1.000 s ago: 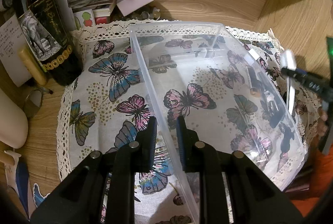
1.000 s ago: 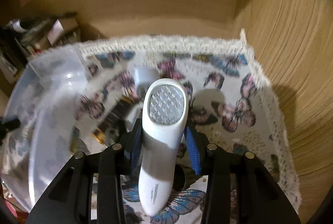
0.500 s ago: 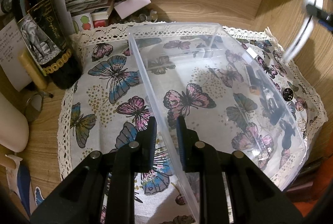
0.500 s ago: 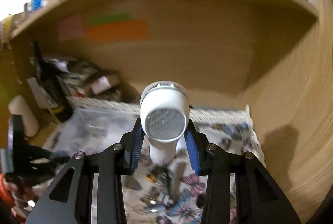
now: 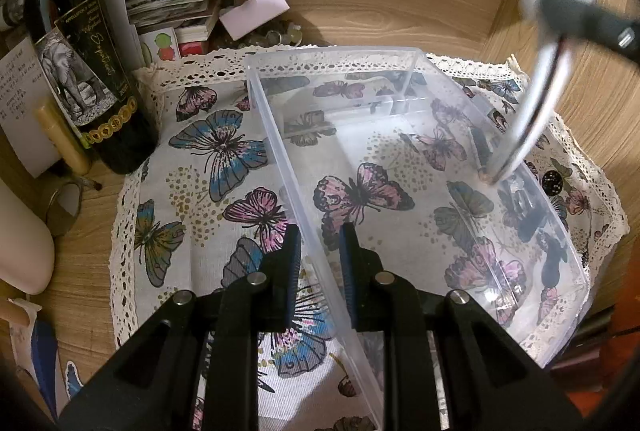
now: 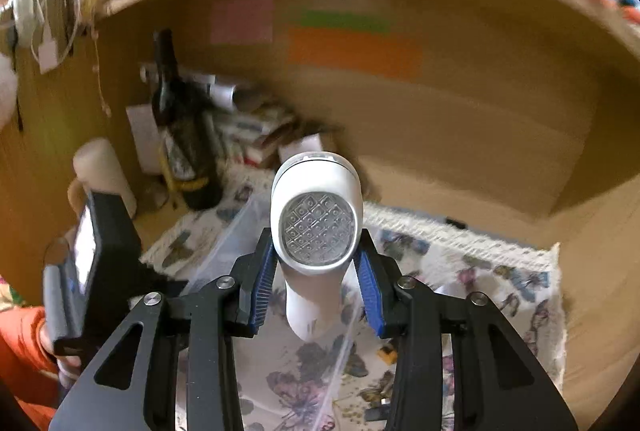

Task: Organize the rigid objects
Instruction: 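Carry the white device into the clear box and open the right tool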

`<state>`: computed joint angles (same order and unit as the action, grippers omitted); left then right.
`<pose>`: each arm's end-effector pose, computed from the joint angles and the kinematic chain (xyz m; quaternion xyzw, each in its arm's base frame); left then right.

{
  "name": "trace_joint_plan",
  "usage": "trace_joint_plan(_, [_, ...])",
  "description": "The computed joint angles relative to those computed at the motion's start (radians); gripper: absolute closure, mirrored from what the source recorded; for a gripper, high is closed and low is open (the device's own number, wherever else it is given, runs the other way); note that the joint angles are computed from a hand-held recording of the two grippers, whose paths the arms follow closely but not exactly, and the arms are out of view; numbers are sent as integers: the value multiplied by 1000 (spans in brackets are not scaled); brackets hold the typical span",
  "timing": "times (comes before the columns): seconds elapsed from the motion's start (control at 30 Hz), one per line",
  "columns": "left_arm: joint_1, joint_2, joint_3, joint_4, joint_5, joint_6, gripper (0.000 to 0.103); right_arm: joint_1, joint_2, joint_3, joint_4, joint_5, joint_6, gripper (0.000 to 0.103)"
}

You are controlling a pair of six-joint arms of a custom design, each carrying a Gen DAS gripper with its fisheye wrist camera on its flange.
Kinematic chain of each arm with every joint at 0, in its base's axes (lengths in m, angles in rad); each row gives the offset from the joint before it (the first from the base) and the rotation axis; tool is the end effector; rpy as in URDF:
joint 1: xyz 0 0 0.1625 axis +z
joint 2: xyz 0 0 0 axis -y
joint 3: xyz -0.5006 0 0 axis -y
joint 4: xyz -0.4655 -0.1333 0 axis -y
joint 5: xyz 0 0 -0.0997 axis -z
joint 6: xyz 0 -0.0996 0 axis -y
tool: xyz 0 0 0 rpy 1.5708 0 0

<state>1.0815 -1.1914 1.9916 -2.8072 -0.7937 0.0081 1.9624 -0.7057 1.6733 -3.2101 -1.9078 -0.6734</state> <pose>-0.1168 -0.6516 0.2713 0.1429 0.8959 -0.2826 0.3115 0.3911 -0.6842 0.0923 0.4249 -0.8299 0.2995 0.2024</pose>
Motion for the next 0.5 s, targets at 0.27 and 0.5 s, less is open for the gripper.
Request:
trace_joint_plan(0.27, [3, -3, 0, 0, -17, 0, 82, -19, 56, -79, 175, -80, 38, 68])
trace_joint_plan(0.5, [3, -2, -1, -2, -20, 0, 81, -19, 105, -144, 256, -137, 30, 68])
